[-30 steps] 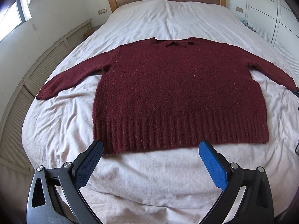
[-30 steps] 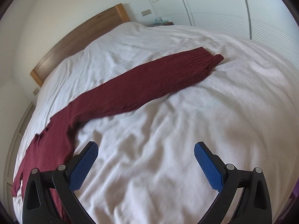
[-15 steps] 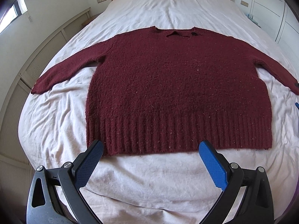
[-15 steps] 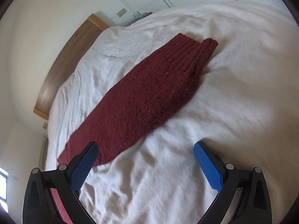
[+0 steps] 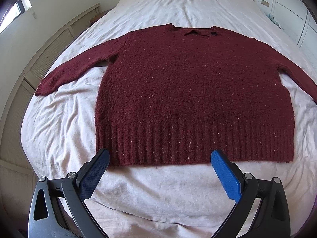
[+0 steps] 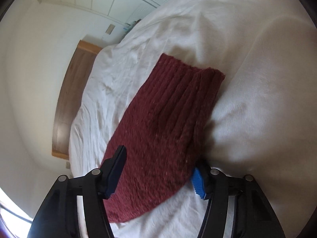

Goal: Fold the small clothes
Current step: 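Move the right gripper to the red sweater's sleeve cuff and grasp it, then lift the held sleeve and lay it across the sweater body, then open the right gripper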

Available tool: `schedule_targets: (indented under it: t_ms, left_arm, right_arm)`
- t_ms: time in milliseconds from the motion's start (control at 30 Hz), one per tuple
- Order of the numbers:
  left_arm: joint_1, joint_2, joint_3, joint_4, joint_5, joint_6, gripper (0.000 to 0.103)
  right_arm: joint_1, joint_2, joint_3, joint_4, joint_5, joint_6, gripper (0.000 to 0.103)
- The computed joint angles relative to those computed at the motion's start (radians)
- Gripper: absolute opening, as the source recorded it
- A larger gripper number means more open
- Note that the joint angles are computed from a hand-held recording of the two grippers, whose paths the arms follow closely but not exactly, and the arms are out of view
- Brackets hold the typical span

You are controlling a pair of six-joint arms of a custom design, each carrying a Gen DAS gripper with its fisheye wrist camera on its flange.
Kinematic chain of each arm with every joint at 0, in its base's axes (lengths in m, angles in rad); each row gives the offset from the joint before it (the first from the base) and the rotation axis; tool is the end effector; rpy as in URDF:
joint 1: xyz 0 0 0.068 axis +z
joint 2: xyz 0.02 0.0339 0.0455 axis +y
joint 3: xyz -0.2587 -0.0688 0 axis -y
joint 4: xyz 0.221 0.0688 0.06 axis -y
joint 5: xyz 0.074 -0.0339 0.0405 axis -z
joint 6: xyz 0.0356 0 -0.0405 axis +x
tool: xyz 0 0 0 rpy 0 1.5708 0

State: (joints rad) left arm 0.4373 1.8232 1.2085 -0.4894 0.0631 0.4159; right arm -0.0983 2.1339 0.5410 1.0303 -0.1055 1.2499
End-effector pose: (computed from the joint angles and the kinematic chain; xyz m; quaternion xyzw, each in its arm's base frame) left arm 0.3171 0.1458 0.1878 -0.0031 0.9724 0.0677 0.2231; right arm 0.3046 -0.0263 0.0516 0.5259 0.6990 0.3014 0.3794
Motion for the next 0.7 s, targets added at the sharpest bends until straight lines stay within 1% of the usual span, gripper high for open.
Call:
schedule_targets:
  t_ms: [33,67,100,133,167,233,367,467,533,633,700]
  left_arm:
    - [0.001,0.003,0.002,0.001,0.001,-0.003,0.101]
    - [0.004,0.007,0.005,-0.001,0.003,-0.004,0.101]
    - [0.009,0.012,0.011,-0.004,0.007,-0.005,0.101]
    - [0.015,0.018,0.017,-0.007,0.011,-0.004,0.101]
    - [0.020,0.023,0.021,-0.010,0.014,-0.004,0.101]
    - [0.031,0.032,0.031,-0.016,0.023,-0.004,0.101]
    - [0.059,0.058,0.060,-0.031,0.055,-0.011,0.101]
    - [0.079,0.083,0.087,-0.043,0.079,-0.012,0.101]
    - [0.093,0.100,0.106,-0.056,0.101,-0.011,0.101]
    - [0.116,0.121,0.132,-0.073,0.132,0.001,0.101]
    - [0.132,0.131,0.142,-0.078,0.148,0.012,0.101]
  right_arm:
    - [-0.012,0.008,0.004,0.009,-0.018,0.007,0.060]
    - [-0.024,0.006,0.021,-0.018,-0.037,0.001,0.052]
    - [-0.031,0.002,0.035,-0.047,-0.049,-0.008,0.035]
    - [-0.035,-0.002,0.043,-0.060,-0.058,-0.007,0.024]
    - [-0.040,0.000,0.045,-0.045,-0.074,0.008,0.010]
    - [-0.039,-0.004,0.040,-0.010,-0.084,0.031,0.010]
    - [-0.001,-0.059,0.054,-0.028,-0.073,0.026,0.009]
    - [0.043,-0.123,0.118,-0.135,-0.067,0.000,0.009]
    - [0.082,-0.149,0.169,-0.185,-0.064,0.008,0.009]
    - [0.135,-0.153,0.242,-0.229,-0.054,0.032,0.009]
    - [0.183,-0.140,0.324,-0.283,-0.043,0.046,0.009]
